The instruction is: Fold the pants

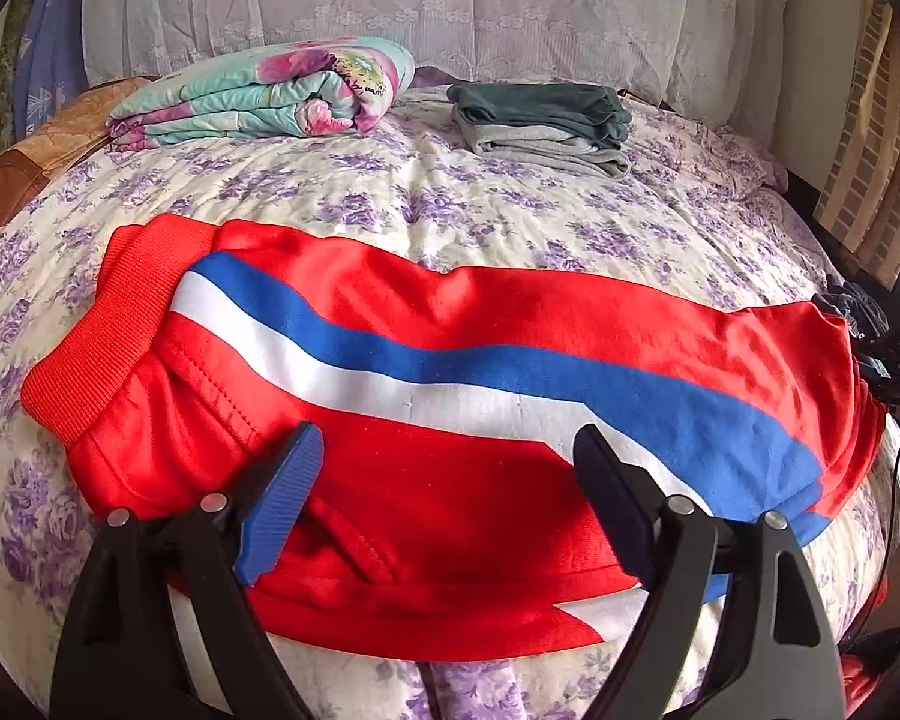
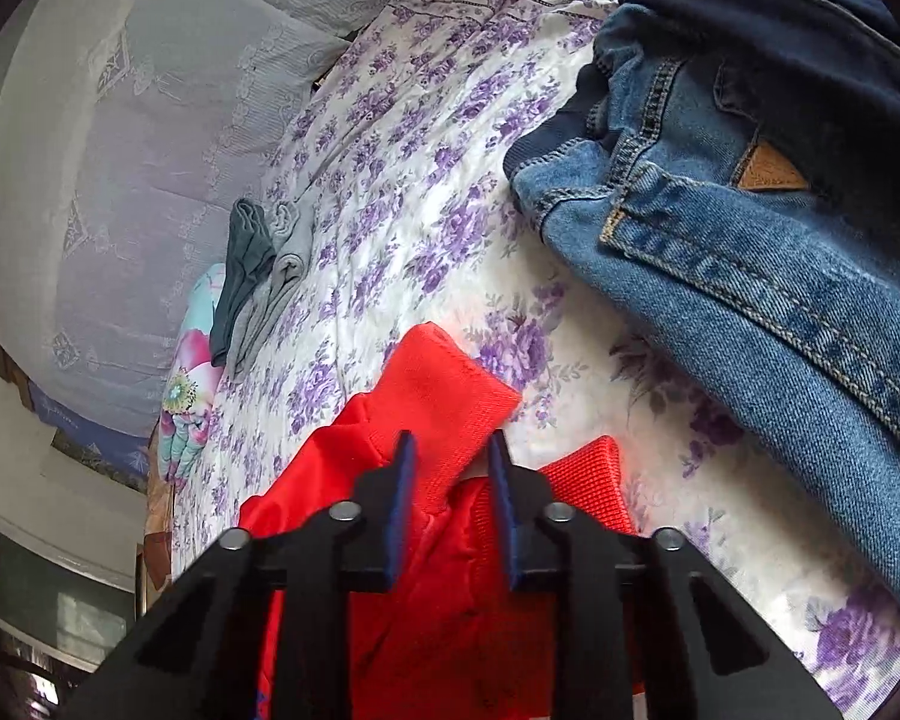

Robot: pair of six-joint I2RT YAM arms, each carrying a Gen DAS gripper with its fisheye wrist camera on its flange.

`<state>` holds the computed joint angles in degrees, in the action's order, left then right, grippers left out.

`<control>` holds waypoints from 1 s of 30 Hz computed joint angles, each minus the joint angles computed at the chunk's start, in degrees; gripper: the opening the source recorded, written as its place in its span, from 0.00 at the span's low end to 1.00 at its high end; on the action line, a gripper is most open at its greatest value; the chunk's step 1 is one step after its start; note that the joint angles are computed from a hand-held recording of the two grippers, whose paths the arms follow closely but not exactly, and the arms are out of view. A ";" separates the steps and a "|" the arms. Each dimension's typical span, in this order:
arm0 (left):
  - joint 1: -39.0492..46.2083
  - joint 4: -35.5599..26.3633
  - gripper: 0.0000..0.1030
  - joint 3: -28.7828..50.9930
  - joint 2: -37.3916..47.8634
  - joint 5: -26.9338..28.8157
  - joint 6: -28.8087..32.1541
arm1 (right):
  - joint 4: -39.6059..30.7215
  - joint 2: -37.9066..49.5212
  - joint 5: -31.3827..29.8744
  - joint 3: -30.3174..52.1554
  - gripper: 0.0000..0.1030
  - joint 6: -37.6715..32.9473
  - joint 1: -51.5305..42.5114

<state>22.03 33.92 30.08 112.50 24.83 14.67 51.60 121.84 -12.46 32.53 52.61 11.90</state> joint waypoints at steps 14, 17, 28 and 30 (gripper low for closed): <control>3.69 -3.87 0.80 2.23 0.36 7.35 -0.51 | 7.74 -15.61 8.88 -21.21 0.07 2.18 3.96; 3.50 -3.60 0.80 1.88 0.20 6.70 -0.21 | 13.94 -8.20 7.59 -22.66 0.11 5.23 2.58; 1.54 1.45 0.88 -6.87 -12.84 0.26 -0.38 | -3.10 -19.72 22.90 -10.95 0.20 -10.15 17.35; 1.24 1.87 0.93 -6.14 -12.00 -3.55 -0.35 | -4.33 -12.53 18.83 -5.19 0.32 -11.08 17.54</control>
